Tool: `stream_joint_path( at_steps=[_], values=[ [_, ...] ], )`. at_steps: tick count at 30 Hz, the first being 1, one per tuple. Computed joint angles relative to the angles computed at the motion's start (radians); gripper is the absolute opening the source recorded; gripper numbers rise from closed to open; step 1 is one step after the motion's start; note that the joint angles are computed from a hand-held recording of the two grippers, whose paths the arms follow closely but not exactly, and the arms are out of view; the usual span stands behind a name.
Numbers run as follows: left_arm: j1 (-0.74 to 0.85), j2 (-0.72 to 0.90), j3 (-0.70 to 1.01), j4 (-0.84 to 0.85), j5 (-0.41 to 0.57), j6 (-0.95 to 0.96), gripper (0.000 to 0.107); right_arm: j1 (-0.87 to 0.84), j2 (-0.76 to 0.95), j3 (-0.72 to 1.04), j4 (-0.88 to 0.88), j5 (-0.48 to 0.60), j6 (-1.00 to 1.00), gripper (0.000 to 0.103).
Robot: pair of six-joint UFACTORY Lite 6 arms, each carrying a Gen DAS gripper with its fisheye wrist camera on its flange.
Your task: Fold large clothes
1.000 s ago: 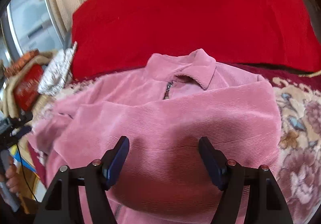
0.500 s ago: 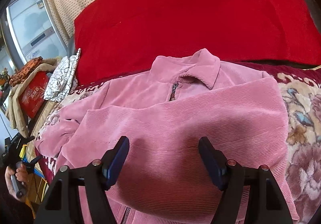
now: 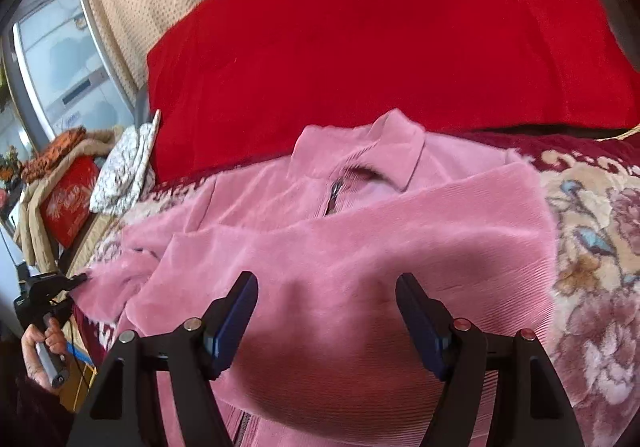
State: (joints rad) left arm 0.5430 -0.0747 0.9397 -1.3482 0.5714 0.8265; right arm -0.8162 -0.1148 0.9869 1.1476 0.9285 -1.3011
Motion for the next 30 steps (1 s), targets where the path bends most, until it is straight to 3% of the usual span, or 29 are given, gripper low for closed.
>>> stream_joint_path(
  at_steps=[2,6,9,11,12,13,15,17,20,22,26,30],
  values=[
    [-0.134,-0.092,0.012,0.056,-0.063,-0.043,0.008,-0.037,0.009,0.014,0.025,0.022,-0.006,0.075],
    [-0.553,-0.208,0.07,0.451,-0.29,-0.346,0.008,-0.104,0.036,0.048,0.053,0.045,-0.009,0.075],
    [-0.867,-0.157,0.137,0.765,-0.396,-0.583,0.009,-0.154,0.07,0.084,0.065,0.06,0.001,0.075],
    [-1.061,-0.053,0.222,0.945,-0.39,-0.73,0.009,-0.186,0.099,0.112,0.076,0.07,0.014,0.075],
    [-1.114,-0.009,0.261,0.979,-0.37,-0.756,0.018,-0.2,0.118,0.131,0.078,0.076,0.026,0.075],
    [-1.164,0.045,0.311,0.974,-0.329,-0.74,0.042,-0.211,0.136,0.151,0.078,0.084,0.037,0.075],
    [-1.24,0.106,0.363,1.088,-0.287,-0.806,0.07,-0.232,0.174,0.196,0.077,0.104,0.07,0.075],
    [-1.255,0.066,0.315,1.137,-0.34,-0.807,0.071,-0.255,0.198,0.23,0.081,0.131,0.09,0.075],
    [-1.171,-0.038,0.24,0.983,-0.361,-0.699,0.08,-0.277,0.239,0.278,0.08,0.202,0.111,0.08],
    [-1.08,-0.101,0.181,1.033,-0.39,-0.799,0.086,-0.278,0.264,0.3,0.07,0.258,0.14,0.081],
    [-0.931,-0.092,0.162,1.423,-0.325,-1.212,0.086,-0.229,0.291,0.345,-0.006,0.236,0.209,0.081],
    [-0.921,-0.009,0.172,1.837,-0.208,-1.582,0.086,-0.188,0.342,0.371,-0.066,0.196,0.286,0.081]
  ],
)
